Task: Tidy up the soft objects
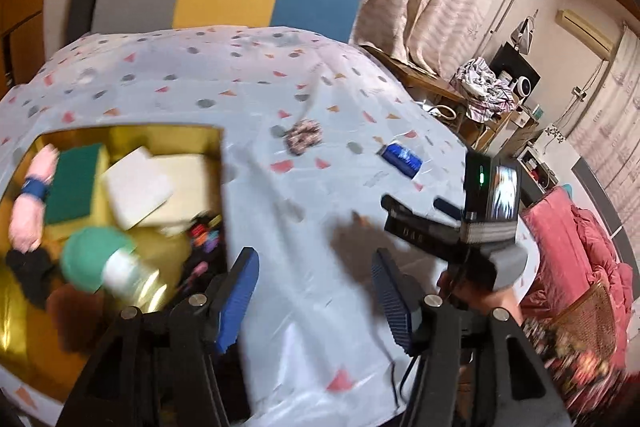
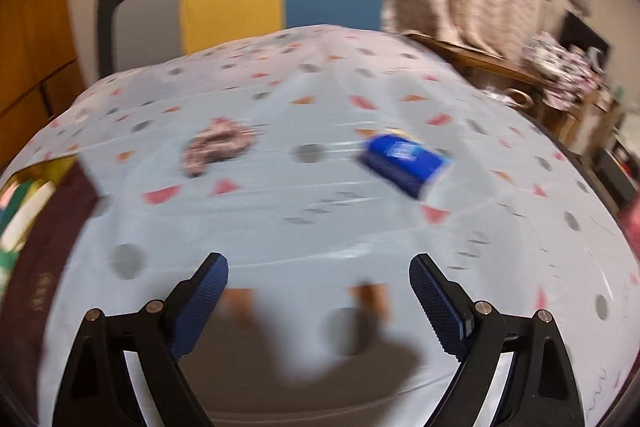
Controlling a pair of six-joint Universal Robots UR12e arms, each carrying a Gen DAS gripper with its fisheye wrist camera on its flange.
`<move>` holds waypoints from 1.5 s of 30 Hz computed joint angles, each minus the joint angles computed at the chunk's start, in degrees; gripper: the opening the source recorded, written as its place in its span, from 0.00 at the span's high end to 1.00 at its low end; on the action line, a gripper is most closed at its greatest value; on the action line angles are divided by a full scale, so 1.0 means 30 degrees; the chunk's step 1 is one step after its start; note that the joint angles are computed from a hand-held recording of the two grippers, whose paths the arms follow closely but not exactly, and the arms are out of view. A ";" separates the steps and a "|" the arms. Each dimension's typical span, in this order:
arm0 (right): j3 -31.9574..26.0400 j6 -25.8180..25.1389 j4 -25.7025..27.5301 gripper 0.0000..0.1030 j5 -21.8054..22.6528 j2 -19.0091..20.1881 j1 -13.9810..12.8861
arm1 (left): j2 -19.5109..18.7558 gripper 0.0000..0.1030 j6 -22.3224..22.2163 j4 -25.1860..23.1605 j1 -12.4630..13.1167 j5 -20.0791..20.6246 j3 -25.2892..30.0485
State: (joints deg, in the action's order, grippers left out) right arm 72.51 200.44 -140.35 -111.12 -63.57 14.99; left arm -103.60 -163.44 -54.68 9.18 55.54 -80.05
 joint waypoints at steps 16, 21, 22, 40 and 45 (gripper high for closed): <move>0.1585 0.2700 -0.1701 0.10 -0.0700 -0.0558 -0.0426 | -0.6274 0.41 -0.2486 -0.2976 -0.3385 0.5785 0.8142; 0.1797 0.3137 -0.1879 0.10 -0.0383 -0.0640 -0.0545 | -0.7549 0.38 -0.1651 -0.2324 -0.3840 0.7808 0.9540; 0.1800 0.3207 -0.1837 0.10 -0.0330 -0.0640 -0.0570 | -0.7753 0.37 -0.1399 -0.2188 -0.3920 0.8102 0.9750; 0.2047 0.3951 -0.1786 0.10 0.0942 -0.0718 -0.0881 | -0.8682 0.74 0.0201 0.0447 -0.4161 0.8450 0.9577; 0.1885 0.3848 -0.1522 0.10 0.0874 -0.0620 -0.0869 | -0.7806 0.77 -0.0425 0.1320 -0.3960 0.7840 0.8226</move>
State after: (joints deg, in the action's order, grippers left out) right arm 78.16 211.98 -144.91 -108.50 -65.43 12.39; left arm -127.02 -164.72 -50.72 -2.70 79.06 -55.37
